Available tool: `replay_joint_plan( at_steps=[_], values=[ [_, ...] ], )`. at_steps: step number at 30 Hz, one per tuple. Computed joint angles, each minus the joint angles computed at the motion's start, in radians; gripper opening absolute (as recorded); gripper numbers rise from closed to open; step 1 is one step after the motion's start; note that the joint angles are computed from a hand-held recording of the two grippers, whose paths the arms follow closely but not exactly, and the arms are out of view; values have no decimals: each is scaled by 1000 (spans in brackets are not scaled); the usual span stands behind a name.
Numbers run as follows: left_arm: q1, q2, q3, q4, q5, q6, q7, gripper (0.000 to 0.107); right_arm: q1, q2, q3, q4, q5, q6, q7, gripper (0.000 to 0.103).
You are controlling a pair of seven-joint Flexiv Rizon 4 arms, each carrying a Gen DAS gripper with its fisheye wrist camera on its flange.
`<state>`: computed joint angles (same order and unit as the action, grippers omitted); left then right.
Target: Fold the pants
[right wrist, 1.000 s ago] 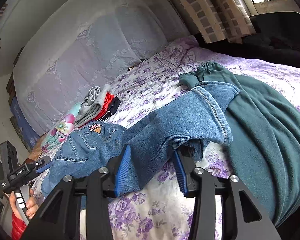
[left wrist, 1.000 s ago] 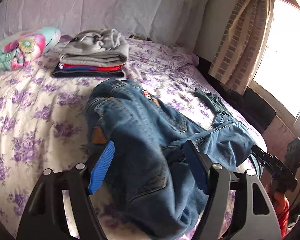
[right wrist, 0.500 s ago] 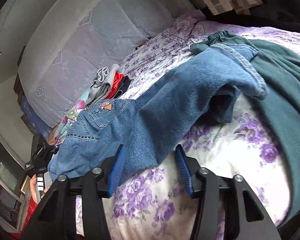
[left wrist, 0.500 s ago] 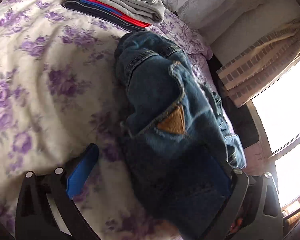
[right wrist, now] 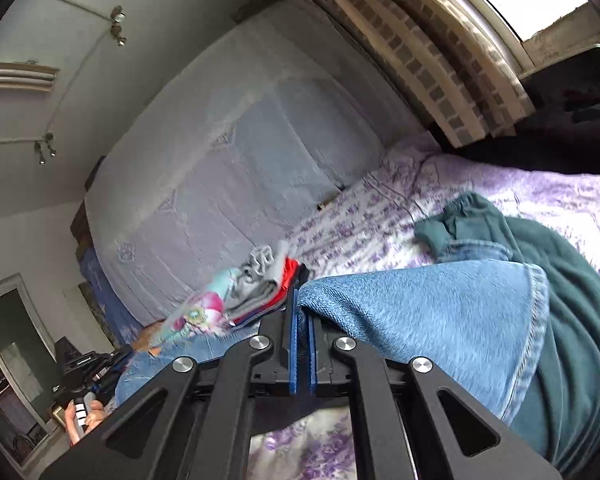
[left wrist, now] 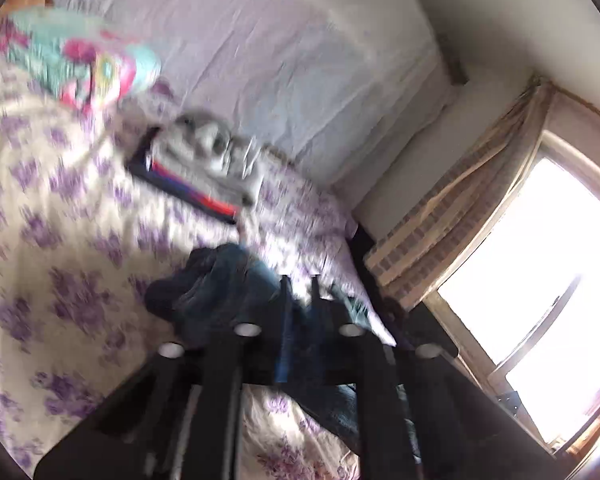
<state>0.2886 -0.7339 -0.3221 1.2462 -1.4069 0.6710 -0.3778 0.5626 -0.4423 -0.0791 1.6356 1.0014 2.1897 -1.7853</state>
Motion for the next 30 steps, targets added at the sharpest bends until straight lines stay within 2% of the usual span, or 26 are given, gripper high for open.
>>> replay_joint_plan(
  at_steps=[2, 3, 4, 6, 7, 10, 11, 13, 15, 19, 22, 24, 25, 27, 28, 30],
  values=[
    [47, 134, -9, 137, -203, 34, 211, 0, -36, -1, 69, 45, -159, 93, 88, 5],
    [51, 185, 10, 178, -245, 49, 276, 1, -39, 4, 81, 57, -205, 101, 101, 5],
    [47, 212, 41, 200, -231, 56, 283, 8, -34, 8, 76, 56, -221, 86, 94, 5],
    [42, 217, 99, 215, -144, 28, 197, 74, -16, -3, 48, 34, -211, 68, 79, 5],
    [31, 209, 130, 225, -83, 22, 138, 83, -8, -9, 30, 20, -189, 58, 69, 5],
    [24, 160, 183, 239, 125, -51, 8, 83, -66, -21, 74, 46, -252, 86, 196, 5],
    [30, 137, 188, 236, 182, -89, -36, 83, -61, -19, 67, 50, -242, 91, 205, 5],
    [37, 64, 179, 192, 297, -192, -133, 83, -32, -4, 34, 55, -197, 95, 164, 5],
    [9, 25, 173, 169, 367, -188, -188, 82, -1, 16, 6, 54, -134, 105, 83, 4],
    [-13, -84, 140, 46, 456, -201, -313, 82, -8, 50, 25, 61, -59, 138, -17, 4],
    [-22, -108, 91, 36, 424, -86, -283, 87, -41, 49, 60, 62, -41, 143, -29, 4],
    [-19, -136, 51, 1, 385, -58, -298, 87, -58, 39, 77, 56, -36, 140, -25, 4],
    [-14, -151, 35, -22, 370, -63, -326, 83, -62, 37, 86, 57, -35, 142, -17, 4],
    [-8, -178, 18, -70, 358, -81, -382, 31, -68, 33, 93, 55, -34, 149, -11, 4],
    [7, -188, -11, -81, 363, -86, -401, 30, -71, 33, 95, 55, -31, 152, -9, 4],
    [12, -141, -14, -28, 299, -44, -351, 24, -75, 39, 103, 59, -34, 159, -8, 5]
  ],
)
